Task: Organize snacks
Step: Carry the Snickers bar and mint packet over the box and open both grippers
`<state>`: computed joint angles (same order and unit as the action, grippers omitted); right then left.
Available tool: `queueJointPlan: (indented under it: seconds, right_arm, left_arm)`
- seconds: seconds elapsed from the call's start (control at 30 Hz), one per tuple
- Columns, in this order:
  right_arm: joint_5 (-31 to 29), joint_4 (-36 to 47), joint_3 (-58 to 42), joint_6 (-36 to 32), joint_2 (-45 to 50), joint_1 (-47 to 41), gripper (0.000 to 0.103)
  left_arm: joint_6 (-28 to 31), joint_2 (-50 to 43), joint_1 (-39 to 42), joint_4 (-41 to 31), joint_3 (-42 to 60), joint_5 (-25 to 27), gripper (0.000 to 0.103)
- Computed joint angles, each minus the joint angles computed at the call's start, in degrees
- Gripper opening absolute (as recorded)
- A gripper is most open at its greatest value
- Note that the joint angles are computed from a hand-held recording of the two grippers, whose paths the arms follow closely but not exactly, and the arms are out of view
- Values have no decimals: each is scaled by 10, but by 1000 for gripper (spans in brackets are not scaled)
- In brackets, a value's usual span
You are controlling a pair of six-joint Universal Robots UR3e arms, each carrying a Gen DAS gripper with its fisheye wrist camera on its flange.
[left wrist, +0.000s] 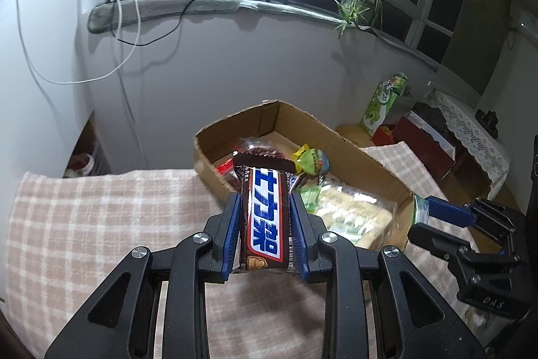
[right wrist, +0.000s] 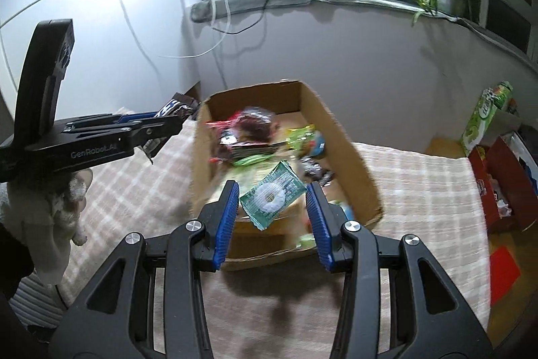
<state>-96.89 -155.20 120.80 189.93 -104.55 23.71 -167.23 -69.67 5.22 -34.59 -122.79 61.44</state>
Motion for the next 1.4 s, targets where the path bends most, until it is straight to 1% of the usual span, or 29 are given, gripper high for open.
queueJointPlan:
  seconds: [0.33,0.5,0.8,1.03,1.27,1.33,1.4]
  right_arm:
    - [72,2,8,-39,-3,-88,43]
    - [90,-9,8,-49,14,-106,43]
    - [115,-26,19,-60,30,-131,44]
    - [132,-29,23,-64,39,-143,44]
    - [118,-33,13,-63,51,-129,44]
    - [110,-31,9,-62,54,-123,47]
    - [107,-33,7,-63,55,-120,53]
  left_arm:
    - [-42,-120,-75,41,89,46,27]
    - [-64,-181,-102,54,147,67,27]
    - [-69,-274,-147,55,240,107,27]
    - [-66,-296,-159,53,256,115,27]
    - [-62,-295,-157,51,250,115,27]
    - [-63,-296,-158,47,253,117,27]
    - [-63,-295,-157,45,251,114,28]
